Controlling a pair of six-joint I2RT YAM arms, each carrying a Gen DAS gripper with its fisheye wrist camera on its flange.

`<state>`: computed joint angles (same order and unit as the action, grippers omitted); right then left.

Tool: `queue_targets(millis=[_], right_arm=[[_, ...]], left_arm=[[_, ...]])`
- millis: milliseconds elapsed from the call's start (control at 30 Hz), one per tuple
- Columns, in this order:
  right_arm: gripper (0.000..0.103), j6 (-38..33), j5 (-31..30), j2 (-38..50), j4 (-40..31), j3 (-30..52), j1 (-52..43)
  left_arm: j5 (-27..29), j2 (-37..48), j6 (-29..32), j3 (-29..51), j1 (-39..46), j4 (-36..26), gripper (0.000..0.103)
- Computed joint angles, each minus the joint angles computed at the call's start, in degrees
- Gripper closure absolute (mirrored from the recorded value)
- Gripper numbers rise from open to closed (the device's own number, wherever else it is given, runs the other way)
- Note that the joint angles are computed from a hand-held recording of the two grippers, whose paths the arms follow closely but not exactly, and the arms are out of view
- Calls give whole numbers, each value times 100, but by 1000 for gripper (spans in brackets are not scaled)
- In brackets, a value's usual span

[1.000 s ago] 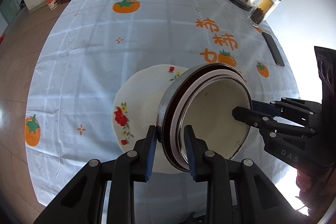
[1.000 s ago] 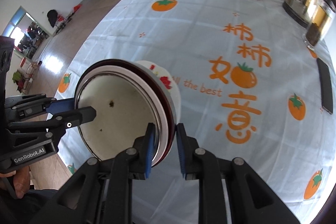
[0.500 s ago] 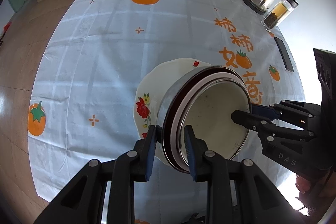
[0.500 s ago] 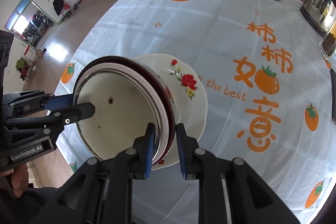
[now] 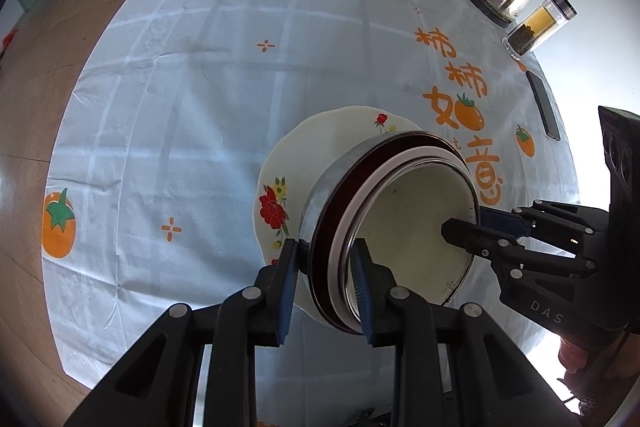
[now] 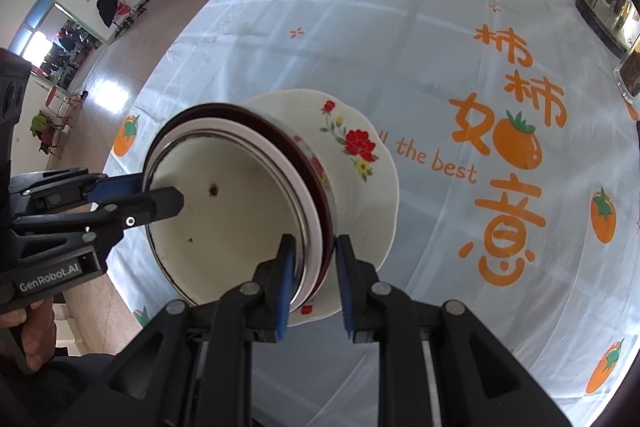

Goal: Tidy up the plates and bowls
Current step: 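Lower the nested bowl stack onto the white red-flower plate stack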

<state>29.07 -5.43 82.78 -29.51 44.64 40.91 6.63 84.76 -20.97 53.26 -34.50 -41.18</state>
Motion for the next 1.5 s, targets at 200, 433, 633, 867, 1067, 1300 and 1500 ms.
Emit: queue_targets(millis=[200, 433, 633, 867, 1067, 1300, 1500], right_arm=[[83, -22, -78, -20, -20, 25, -99], [82, -69, -93, -31, -37, 63, -174], [81, -8, -129, -142, 7, 16, -200], [80, 4, -119, -151, 70, 23, -204], [79, 55, -11, -98, 130, 36, -130], [78, 86, 51, -103, 105, 48, -85], [78, 134, 82, -75, 96, 62, -84]], left_arm=[[247, 187, 42, 88, 192, 22, 74], [431, 354, 85, 147, 346, 100, 74], [479, 455, 123, 123, 427, 182, 74], [563, 502, 154, 11, 535, 360, 74], [629, 521, 155, -44, 582, 466, 74], [662, 552, 184, -64, 606, 546, 74], [698, 596, 234, -75, 633, 607, 74]])
